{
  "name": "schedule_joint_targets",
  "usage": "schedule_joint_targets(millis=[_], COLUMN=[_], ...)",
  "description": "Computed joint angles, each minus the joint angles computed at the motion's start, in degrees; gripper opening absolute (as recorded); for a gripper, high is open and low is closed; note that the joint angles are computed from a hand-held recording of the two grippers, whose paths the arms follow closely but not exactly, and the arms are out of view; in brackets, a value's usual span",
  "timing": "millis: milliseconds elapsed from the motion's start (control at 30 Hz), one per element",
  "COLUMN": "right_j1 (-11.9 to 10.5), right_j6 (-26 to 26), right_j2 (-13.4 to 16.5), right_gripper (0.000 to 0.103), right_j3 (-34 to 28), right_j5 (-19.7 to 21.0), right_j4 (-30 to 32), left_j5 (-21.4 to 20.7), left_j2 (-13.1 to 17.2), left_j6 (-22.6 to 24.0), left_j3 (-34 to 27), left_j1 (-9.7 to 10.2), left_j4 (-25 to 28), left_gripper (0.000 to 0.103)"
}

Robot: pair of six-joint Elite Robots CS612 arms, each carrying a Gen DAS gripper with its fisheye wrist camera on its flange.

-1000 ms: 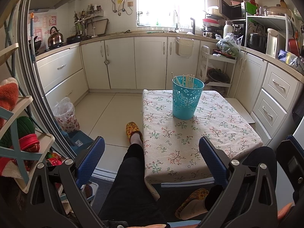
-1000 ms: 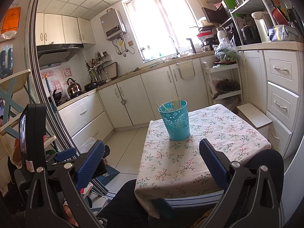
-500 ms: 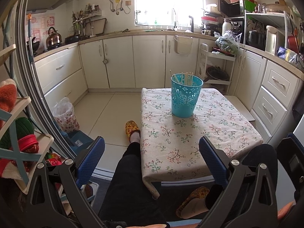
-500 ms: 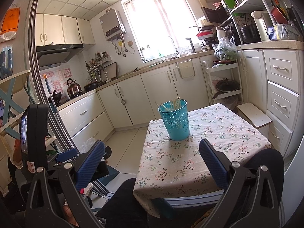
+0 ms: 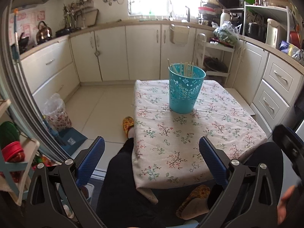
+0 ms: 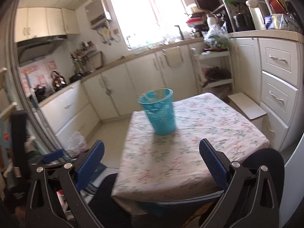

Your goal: Organize utensils

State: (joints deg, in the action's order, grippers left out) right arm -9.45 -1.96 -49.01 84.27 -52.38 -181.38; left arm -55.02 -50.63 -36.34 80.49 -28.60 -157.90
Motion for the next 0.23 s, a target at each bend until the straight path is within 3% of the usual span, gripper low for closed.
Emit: schedule_joint_targets(millis=[233], right_j1=[1.9], right_j6=[-5.1], right_j2=[8.2], right_gripper=[0.096], right_j3=[-14.3], right_j5=[-11.0], right_j4=[14.3], left_j5=[-5.8], left_j2=[3.6], left_j6=[-1.7], left_j3=[-5.8], left_j1=[2.33], left_j4=[4.4], left_gripper=[0.095])
